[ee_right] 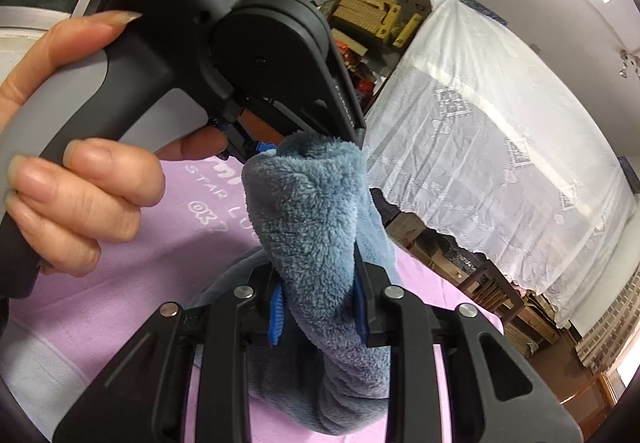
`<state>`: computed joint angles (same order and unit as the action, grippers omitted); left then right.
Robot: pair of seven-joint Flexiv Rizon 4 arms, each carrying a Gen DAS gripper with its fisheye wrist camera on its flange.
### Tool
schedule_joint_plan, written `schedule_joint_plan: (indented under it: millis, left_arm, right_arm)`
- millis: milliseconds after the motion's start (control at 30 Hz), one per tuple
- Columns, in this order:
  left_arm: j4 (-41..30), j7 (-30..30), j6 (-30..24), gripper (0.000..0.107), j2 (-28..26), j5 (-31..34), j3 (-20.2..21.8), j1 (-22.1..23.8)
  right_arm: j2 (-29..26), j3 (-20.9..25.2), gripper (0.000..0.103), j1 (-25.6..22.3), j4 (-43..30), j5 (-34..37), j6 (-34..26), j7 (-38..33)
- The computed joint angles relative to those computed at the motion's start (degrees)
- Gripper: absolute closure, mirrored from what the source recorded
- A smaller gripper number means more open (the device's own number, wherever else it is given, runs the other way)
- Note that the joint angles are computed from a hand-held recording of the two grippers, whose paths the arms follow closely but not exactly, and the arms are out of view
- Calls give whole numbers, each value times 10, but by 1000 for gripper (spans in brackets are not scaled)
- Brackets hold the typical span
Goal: Fold large clothes
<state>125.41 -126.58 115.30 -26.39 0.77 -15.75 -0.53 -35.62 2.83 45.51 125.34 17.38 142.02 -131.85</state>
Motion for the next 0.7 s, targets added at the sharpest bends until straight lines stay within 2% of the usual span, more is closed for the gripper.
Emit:
schedule_joint_plan:
  millis: [67,133,167,233,300,367,433,500,600,700]
  left_arm:
    - [-2,7,-28,69,0,2,-5,9]
    - [-10,31,-87,62,4,-24,21,-18]
    - [-16,42,-111,56,3,-42,40,-37]
    - [-43,60,-190,48,-6,-80,108,-103]
    - [-67,67,-231,41,-20,-92,157,-149]
    - [-81,65,-250,36,-27,-92,197,-186]
    - [-93,54,-269,34,-29,-83,236,-221]
    - [-107,34,-290,29,-33,-66,274,-253]
    - [-113,15,-301,22,-34,-50,279,-254]
    - [-111,3,-298,18,-34,-42,268,-242]
  right_arm:
    - [-1,-5,77,10,-2,7,-11,-9]
    - [-4,-14,77,24,-5,17,-26,-22]
    - [-4,-17,77,29,-6,21,-36,-27]
    - [-4,-26,76,37,-6,24,-65,-36]
    - [-4,-34,73,40,-5,16,-107,-38]
    - [-9,-47,68,47,-7,6,-148,-35]
    - [-29,-64,62,62,-8,5,-133,-41]
    - [-42,-74,62,70,-7,4,-113,-52]
    - [-29,-52,62,36,-5,-28,-137,-27]
    - [-30,-53,62,29,-3,-44,-134,-21]
